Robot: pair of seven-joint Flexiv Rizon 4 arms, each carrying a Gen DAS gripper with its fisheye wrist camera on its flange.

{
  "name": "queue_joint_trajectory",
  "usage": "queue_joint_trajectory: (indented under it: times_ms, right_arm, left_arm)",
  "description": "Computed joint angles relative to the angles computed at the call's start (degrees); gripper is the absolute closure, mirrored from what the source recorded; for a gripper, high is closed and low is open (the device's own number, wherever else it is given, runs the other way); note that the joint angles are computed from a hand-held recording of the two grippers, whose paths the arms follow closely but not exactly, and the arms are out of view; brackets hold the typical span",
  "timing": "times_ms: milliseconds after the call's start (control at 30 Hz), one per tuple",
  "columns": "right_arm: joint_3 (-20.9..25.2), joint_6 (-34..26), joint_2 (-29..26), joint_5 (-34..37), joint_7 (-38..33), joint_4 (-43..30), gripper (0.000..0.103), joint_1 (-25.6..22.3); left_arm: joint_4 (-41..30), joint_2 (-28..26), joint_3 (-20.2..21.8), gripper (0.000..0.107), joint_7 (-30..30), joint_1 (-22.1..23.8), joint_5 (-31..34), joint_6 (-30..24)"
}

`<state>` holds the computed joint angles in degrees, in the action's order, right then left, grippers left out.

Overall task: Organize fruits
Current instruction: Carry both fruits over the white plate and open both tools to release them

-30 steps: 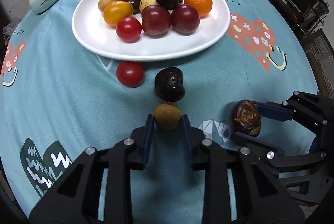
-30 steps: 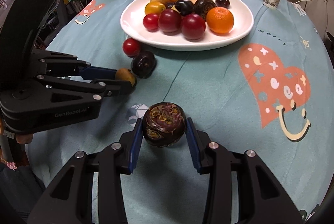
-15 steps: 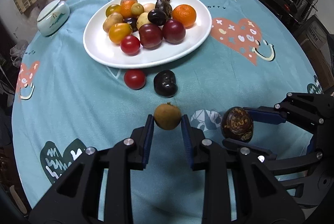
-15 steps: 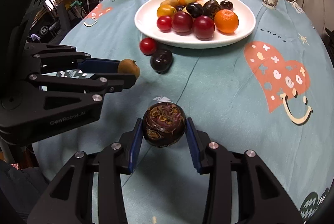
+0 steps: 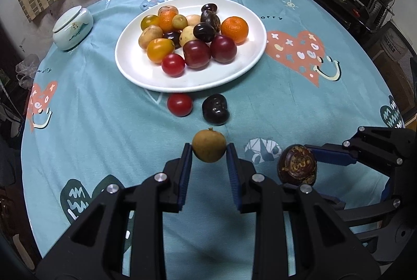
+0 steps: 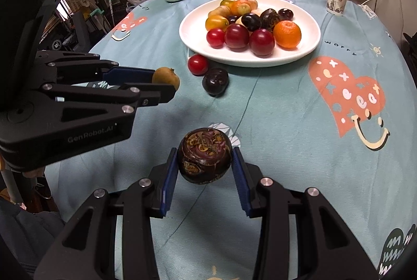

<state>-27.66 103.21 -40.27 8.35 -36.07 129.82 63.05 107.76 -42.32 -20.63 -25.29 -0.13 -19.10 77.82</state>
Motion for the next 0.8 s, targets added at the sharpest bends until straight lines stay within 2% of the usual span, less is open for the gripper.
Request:
queue_joint_trajectory:
  times_ms: [267,467,567,700,800]
  right_arm:
    - [2.81,0.01,0.17,-1.41,-1.22,-1.06,0.062,-3.72]
    - [0.73,-0.26,1.04,-2.35,-3.7,-1.15,0.062,-4.66]
    - [-2.87,-0.86,1.45,-2.94,-5.61,-1.49,0.062,-4.23]
    - [-7.28,-1.79,1.05,-3.55,-7.96,-3.39,0.062,-5.24]
    - [-7.52,-3.64,-0.21,-4.91,-8.3,-7.02,0.062,-9.46]
  left_arm:
    - [-3.66,-1.52,2.19,0.079,-1.97,-1.81,0.2,-1.66]
    - [-9.21,-3.36,3.33,0.079,-3.65,-3.94,0.52,-3.36]
    - [-14.21,-4.86,3.63,0.079,-5.17,-5.3,-0.18,-5.47]
    - [-24.84,-8.69,5.98,0.079,-9.76,-8.91,-1.01,-11.69]
    - [-35.19,-13.25,9.53,0.079,-15.24,-12.82,0.03,-17.09]
